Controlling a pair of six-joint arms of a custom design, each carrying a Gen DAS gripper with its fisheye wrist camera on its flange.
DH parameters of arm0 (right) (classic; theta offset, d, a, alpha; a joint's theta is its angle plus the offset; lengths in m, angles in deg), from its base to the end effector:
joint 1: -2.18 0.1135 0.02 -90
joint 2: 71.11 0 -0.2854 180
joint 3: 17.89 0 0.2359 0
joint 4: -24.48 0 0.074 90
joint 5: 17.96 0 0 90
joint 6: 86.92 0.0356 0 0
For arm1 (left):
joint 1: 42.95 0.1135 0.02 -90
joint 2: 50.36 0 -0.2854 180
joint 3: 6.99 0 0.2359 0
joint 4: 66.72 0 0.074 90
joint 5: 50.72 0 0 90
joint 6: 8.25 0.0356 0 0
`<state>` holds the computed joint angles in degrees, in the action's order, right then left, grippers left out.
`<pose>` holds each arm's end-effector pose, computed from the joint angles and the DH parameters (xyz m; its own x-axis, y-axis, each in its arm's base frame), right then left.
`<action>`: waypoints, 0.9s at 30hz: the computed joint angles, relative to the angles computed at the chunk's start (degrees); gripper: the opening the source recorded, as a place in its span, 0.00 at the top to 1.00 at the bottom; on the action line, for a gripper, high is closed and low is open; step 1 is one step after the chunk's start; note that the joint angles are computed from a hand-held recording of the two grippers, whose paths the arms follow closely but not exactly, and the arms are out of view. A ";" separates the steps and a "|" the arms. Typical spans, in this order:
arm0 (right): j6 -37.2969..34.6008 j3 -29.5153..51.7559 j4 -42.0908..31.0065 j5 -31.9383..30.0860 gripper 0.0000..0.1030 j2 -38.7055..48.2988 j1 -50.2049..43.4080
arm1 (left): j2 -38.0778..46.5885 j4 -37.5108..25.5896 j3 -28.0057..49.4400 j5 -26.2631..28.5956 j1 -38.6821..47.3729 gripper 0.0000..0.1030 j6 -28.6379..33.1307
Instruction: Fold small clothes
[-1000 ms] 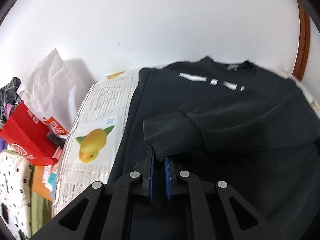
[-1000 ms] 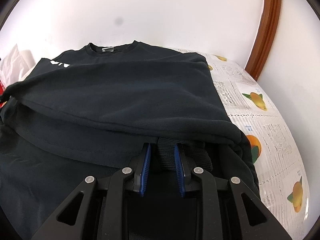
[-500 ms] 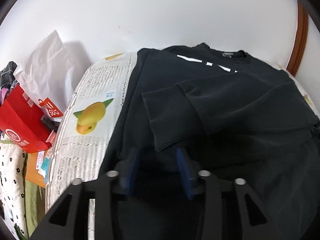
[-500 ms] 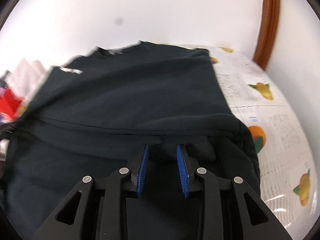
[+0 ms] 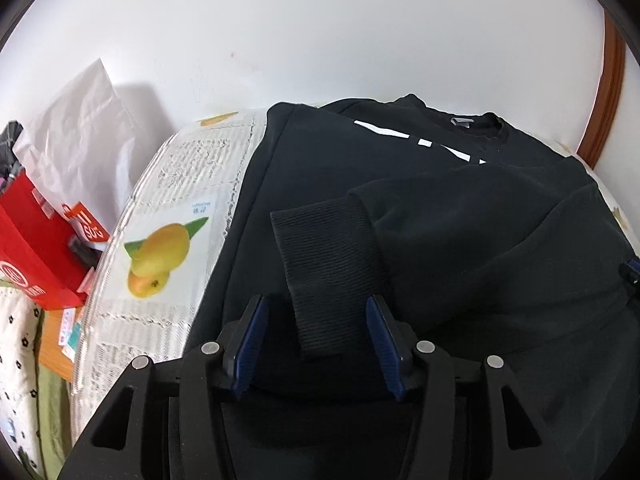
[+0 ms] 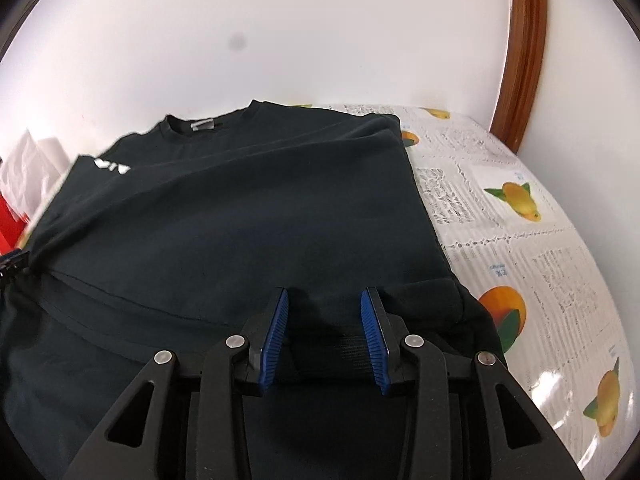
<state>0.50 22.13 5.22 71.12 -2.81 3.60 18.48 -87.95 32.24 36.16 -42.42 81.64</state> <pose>0.1961 0.0054 0.1861 -0.7352 -0.0632 -0.6749 -0.0688 0.9975 -0.0186 0.1912 0.0037 0.1782 -0.7753 -0.0091 -0.6316 -0.0451 0.9981 0.0410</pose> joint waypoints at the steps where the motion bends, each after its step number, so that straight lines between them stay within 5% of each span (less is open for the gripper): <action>1: -0.23 -0.48 0.92 1.46 0.63 0.29 0.95 | -0.12 0.00 -0.10 0.00 -0.01 0.51 -0.01; 9: -0.42 -0.37 2.11 2.19 0.62 1.77 1.17 | -2.19 -0.88 -1.50 0.93 0.31 0.51 -0.63; 16: -0.15 -0.68 2.16 4.46 0.62 1.24 2.84 | -8.42 -7.66 -2.28 1.18 -0.45 0.52 -0.36; 22: 0.45 -0.31 -1.33 3.77 0.62 -1.80 2.61 | -20.08 -20.10 -1.89 3.84 1.28 0.52 0.18; 27: 0.54 0.09 -14.84 -2.58 0.61 -13.95 -3.91 | -31.02 -33.59 -1.09 10.84 13.07 0.52 8.33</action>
<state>1.04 22.22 -9.62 68.54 -16.76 -0.32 -12.55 -121.54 31.14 47.00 -29.35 89.97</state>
